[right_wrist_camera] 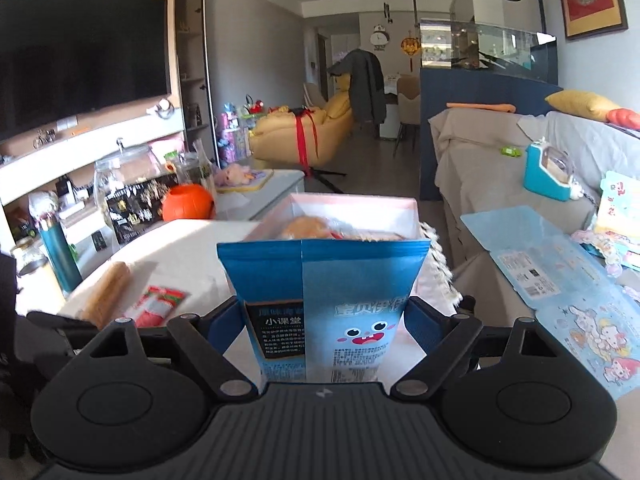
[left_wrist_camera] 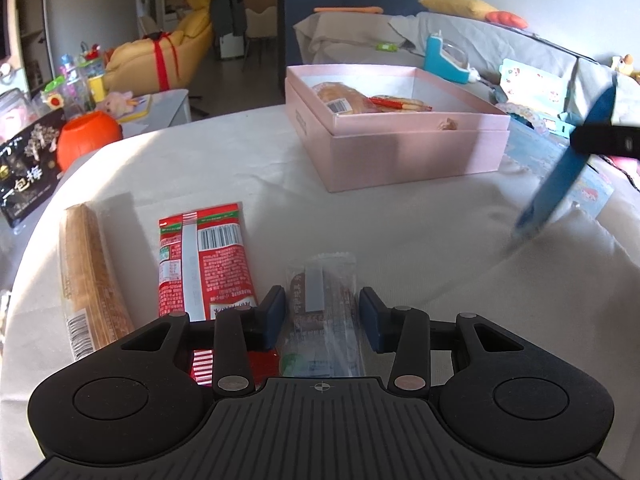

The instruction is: Organize snacks

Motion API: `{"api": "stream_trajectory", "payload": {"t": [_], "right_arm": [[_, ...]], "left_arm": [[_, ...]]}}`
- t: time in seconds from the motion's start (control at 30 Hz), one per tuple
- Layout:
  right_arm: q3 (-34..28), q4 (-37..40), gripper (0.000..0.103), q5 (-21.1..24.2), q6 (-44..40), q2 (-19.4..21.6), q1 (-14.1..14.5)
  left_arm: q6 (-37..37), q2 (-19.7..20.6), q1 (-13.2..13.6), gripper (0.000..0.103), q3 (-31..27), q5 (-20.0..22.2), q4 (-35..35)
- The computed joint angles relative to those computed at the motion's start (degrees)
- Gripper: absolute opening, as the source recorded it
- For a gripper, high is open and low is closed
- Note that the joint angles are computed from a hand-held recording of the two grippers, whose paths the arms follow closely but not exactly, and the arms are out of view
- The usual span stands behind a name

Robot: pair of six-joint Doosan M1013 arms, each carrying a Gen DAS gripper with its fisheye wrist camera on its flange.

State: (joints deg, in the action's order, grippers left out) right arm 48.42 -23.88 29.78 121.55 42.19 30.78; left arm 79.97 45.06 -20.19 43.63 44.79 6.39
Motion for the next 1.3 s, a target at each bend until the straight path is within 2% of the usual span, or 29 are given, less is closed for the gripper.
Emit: {"api": "stream_trajectory", "payload": {"t": [0.13,0.3,0.43,0.47,0.5,0.53,0.63,0.73,0.87,0.93,0.97,1.0,1.03,1.07,1.1,1.17,1.3], "right_arm": [[1.1,1.6,0.087,0.7,1.0,-0.5,-0.4],[0.4,0.7,0.087,0.1,3.5,-0.1,-0.6],[-2.5,-1.9,0.083,2.0,2.4,0.9,-0.1],[-2.8,-3.3,0.079,2.1,2.7,0.9,0.0],[-3.2,-3.1,0.063,2.2,1.8,0.9,0.0],[-4.2,-1.0,0.057,3.0,-0.8,1.1,-0.1],[-5.3,0.2,0.054,3.2,-2.2,1.2,-0.3],[-6.4,2.1,0.042,3.6,-5.0,1.2,-0.6],[-6.8,3.3,0.041,4.2,-7.6,1.4,-0.6],[-7.2,7.1,0.042,5.7,-11.3,1.7,-0.9],[-7.6,10.8,0.048,6.9,-14.8,2.0,-1.1],[-8.1,14.8,0.062,8.4,-18.6,2.3,-1.4],[-8.7,19.3,0.072,10.3,-22.9,2.8,-1.7],[-9.4,23.9,0.088,12.4,-27.5,3.3,-2.1],[-10.3,27.8,0.090,15.1,-31.9,4.0,-2.4],[-12.0,28.5,0.090,19.9,-36.0,5.1,-2.2],[-9.4,23.0,0.090,21.2,-39.9,4.3,-1.1]], "left_arm": [[-0.7,-0.2,0.0,0.045,0.6,-0.9,0.4],[-1.2,0.0,0.0,0.044,-0.1,0.1,0.3],[2.1,-0.3,0.8,0.042,-0.1,0.1,-6.3],[2.6,-0.5,0.8,0.042,0.2,-0.3,-7.1],[3.0,-0.7,0.8,0.042,0.4,-0.9,-7.4],[3.3,-0.9,0.8,0.042,0.6,-1.5,-7.3],[5.2,-1.3,0.9,0.042,0.2,-3.9,-9.1],[6.5,-1.2,0.9,0.042,-1.1,-5.2,-9.6],[7.3,-0.8,0.8,0.042,-1.7,-4.5,-11.1],[8.0,-0.5,0.9,0.042,-1.9,-3.1,-12.8],[8.0,-0.2,1.0,0.042,-2.0,-2.4,-13.3],[7.7,-0.1,1.1,0.042,-2.0,-1.8,-13.4],[7.3,0.0,1.1,0.042,-2.0,-1.3,-13.4],[6.8,0.1,1.2,0.042,-2.1,-1.0,-13.2],[6.1,0.0,1.4,0.042,-2.0,-0.9,-12.8],[4.6,-0.6,1.5,0.042,-1.0,-1.8,-11.5],[1.0,-0.6,1.5,0.042,-1.3,-1.4,-8.0]]}}
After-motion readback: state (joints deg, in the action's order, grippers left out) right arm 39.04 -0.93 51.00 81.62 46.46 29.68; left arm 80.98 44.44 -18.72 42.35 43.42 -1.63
